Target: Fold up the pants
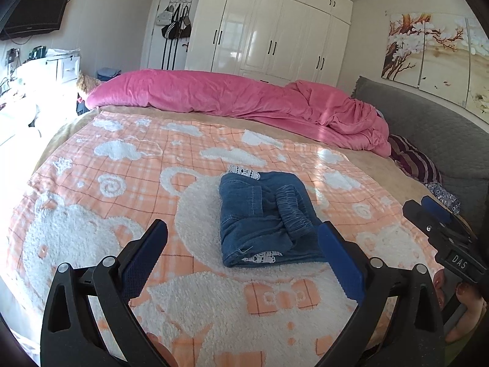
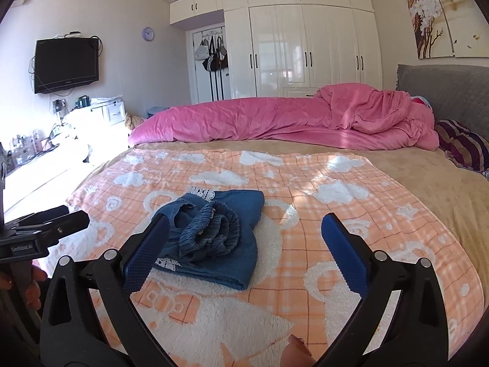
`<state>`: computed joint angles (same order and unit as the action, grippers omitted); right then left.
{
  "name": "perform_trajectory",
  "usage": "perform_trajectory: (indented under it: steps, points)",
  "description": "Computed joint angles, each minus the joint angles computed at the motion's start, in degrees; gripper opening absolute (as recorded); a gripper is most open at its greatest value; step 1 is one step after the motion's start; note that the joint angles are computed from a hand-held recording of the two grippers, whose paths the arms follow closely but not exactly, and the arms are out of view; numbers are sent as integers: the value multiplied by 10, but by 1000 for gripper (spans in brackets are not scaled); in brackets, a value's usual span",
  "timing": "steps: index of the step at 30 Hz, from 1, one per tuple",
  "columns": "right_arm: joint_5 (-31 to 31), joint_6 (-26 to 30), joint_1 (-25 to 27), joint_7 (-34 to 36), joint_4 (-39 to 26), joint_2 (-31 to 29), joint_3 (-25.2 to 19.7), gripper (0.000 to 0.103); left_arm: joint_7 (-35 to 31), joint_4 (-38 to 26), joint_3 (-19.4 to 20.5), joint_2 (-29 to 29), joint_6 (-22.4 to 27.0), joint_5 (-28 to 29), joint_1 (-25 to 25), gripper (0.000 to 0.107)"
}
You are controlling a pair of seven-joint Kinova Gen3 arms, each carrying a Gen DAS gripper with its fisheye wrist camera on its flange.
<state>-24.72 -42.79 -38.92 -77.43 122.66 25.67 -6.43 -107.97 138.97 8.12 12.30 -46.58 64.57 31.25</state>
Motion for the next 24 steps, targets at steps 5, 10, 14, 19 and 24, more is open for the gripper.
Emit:
perform_trajectory:
  steps: [5,10,14,19,24]
  points:
    - [-12,-14,-8,3,17,-10,-2,94,-10,4,12,2,-26,31,25,98]
    - [-22,-21,-16,11,32,-16,-5,94,-15,10,23,11,-49,63,49,98]
    - [-36,-20,-24,19,40,-18,-7,94,-1,16,26,21,-48,69,59,98]
    - [-57,-26,-37,30,49,-15,-6,94,14,19,25,34,-47,73,72,98]
    - [-72,-33,-44,33,61,-11,-7,94,25,22,22,43,-51,76,83,98]
